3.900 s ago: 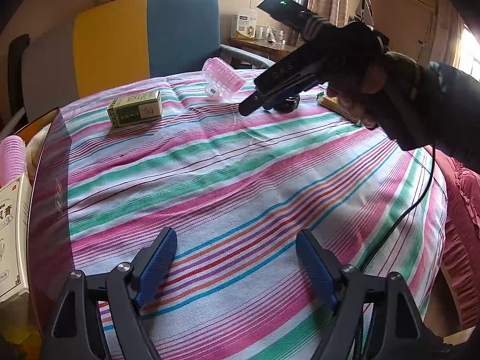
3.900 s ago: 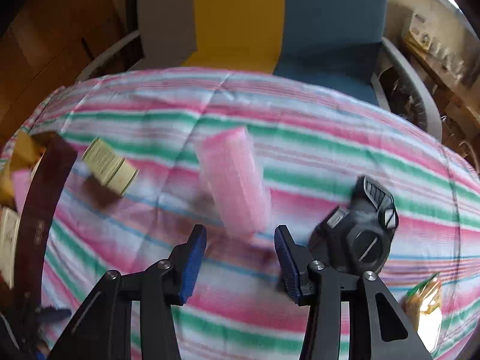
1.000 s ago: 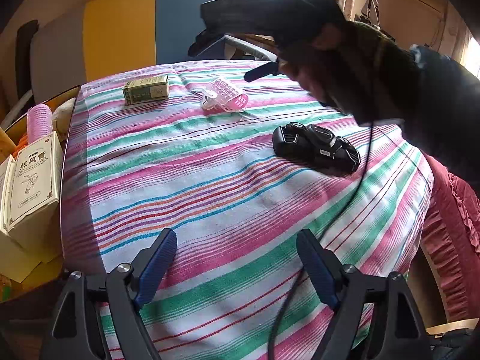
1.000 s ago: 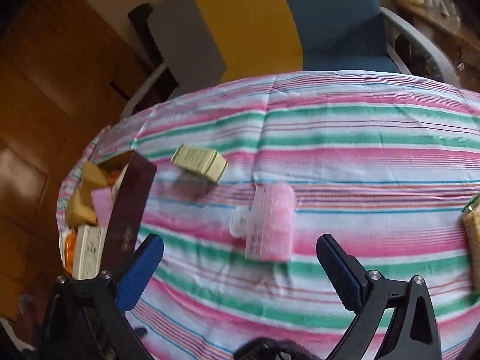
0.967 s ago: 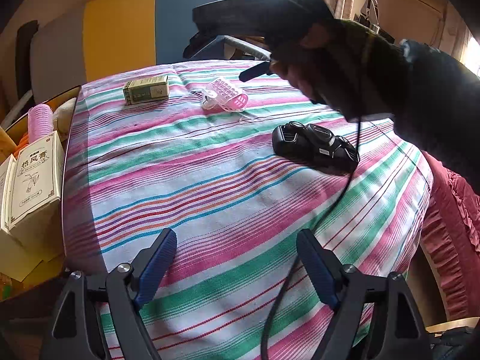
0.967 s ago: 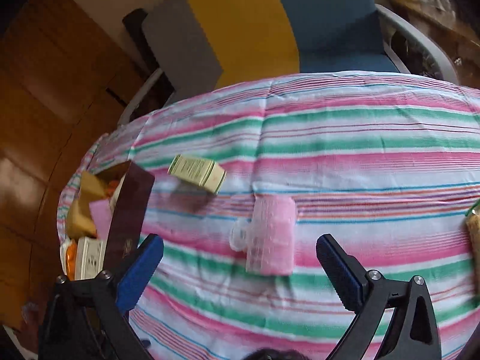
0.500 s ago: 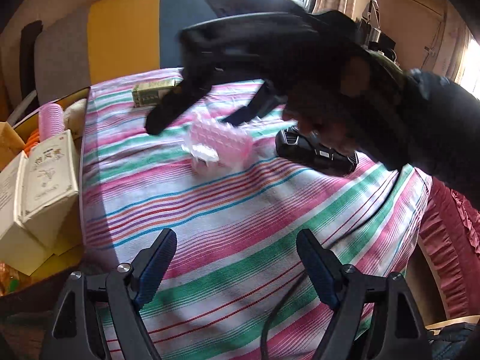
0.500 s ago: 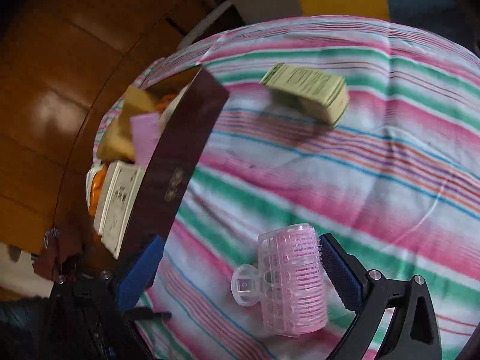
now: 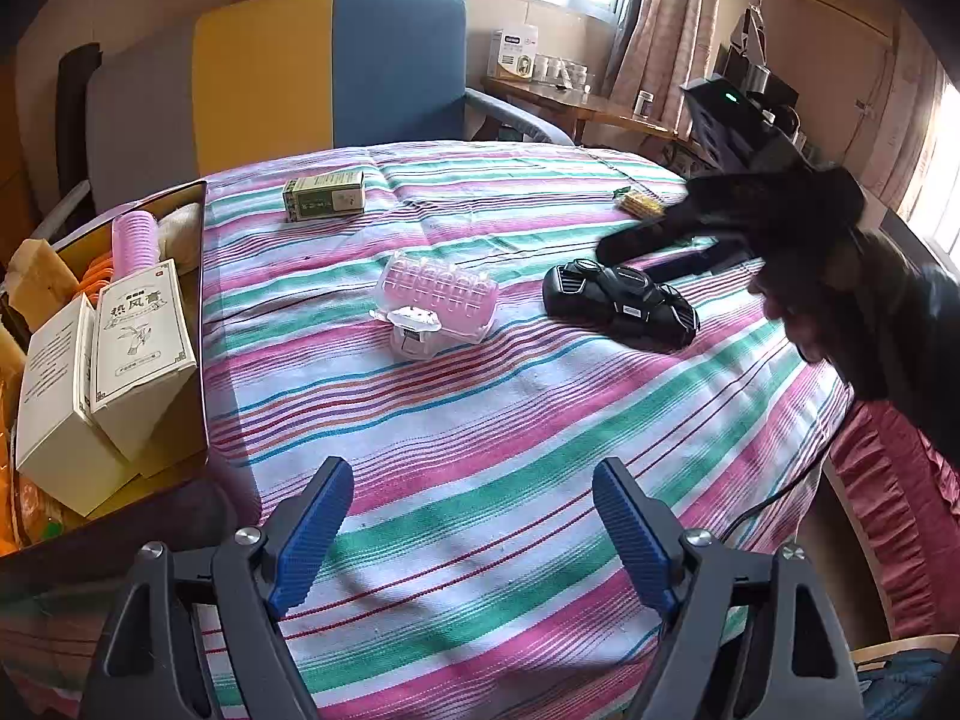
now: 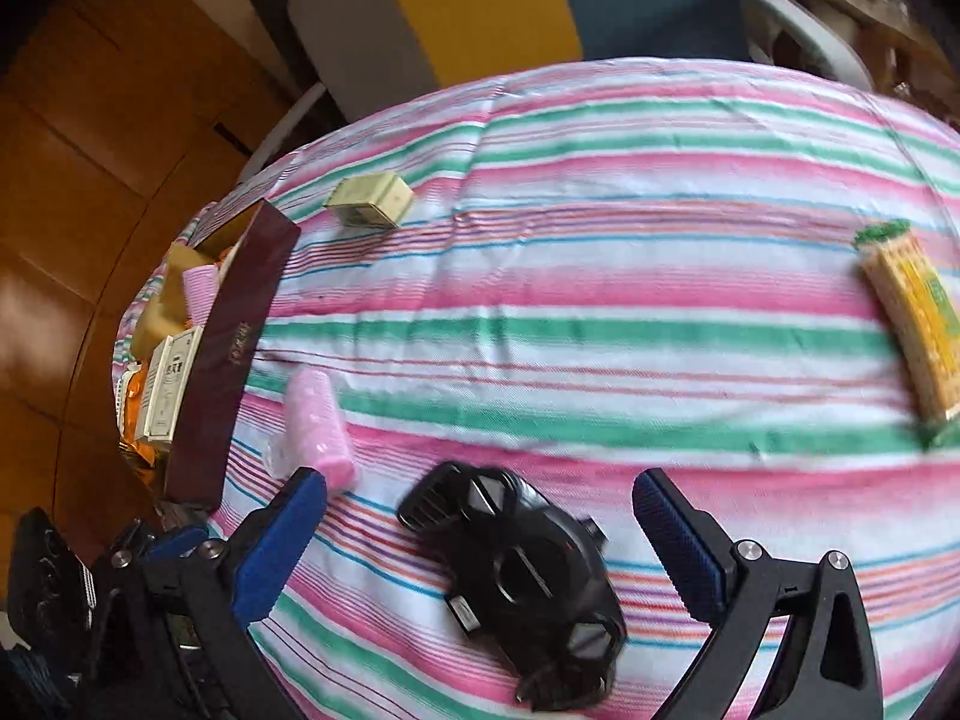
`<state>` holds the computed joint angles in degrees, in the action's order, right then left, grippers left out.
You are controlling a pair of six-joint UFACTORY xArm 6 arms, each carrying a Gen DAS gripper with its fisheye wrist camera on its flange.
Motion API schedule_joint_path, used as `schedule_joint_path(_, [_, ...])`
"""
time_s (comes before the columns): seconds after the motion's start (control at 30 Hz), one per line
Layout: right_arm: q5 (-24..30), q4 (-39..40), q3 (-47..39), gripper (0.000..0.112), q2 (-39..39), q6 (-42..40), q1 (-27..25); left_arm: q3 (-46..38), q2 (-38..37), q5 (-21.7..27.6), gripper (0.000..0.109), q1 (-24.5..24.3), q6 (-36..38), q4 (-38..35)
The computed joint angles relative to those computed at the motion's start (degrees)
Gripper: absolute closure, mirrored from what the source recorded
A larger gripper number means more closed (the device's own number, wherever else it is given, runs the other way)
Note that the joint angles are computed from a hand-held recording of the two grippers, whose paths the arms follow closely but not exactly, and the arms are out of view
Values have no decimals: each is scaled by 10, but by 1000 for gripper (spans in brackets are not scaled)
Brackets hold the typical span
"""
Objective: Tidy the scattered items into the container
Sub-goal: 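Bring the left gripper to the second pink roller while the right gripper returns to the remote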
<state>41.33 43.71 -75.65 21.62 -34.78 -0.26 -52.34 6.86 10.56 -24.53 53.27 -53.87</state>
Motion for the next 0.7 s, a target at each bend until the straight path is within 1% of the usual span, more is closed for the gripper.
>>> schedule_joint_path(0.13, [36, 90, 63, 9, -40, -80, -17, 6, -4, -2, 25, 3, -39, 38])
schedule_joint_path(0.2, [25, 131, 108, 9, -67, -121, -14, 9, -6, -3, 25, 5, -61, 65])
schedule_joint_path(0.27, [26, 180, 147, 9, -91, -158, -15, 9, -9, -4, 25, 7, -87, 96])
schedule_joint_path(0.3, [28, 203, 164, 9, -103, -173, -15, 6, -9, 0, 25, 9, -92, 103])
schedule_joint_path(0.4, [-2, 253, 221, 9, -143, -202, -5, -18, -5, 28, 25, 18, -128, 124])
schedule_joint_path(0.43, [-21, 264, 236, 9, -155, -203, 1, -30, -2, 42, 25, 21, -137, 124])
schedule_joint_path(0.47, [-51, 271, 253, 9, -170, -201, 11, -45, 3, 57, 25, 25, -153, 130])
schedule_joint_path(0.57, [-190, 238, 301, 9, -205, -162, 61, -93, 27, 94, 25, 31, -201, 150])
schedule_joint_path(0.63, [-268, 180, 330, 9, -217, -120, 87, -135, 51, 134, 25, 37, -233, 159])
schedule_joint_path(0.67, [-303, 134, 345, 9, -222, -86, 95, -155, 63, 149, 25, 38, -252, 166])
schedule_joint_path(0.7, [-328, 100, 356, 9, -223, -60, 100, -175, 76, 167, 25, 40, -270, 171])
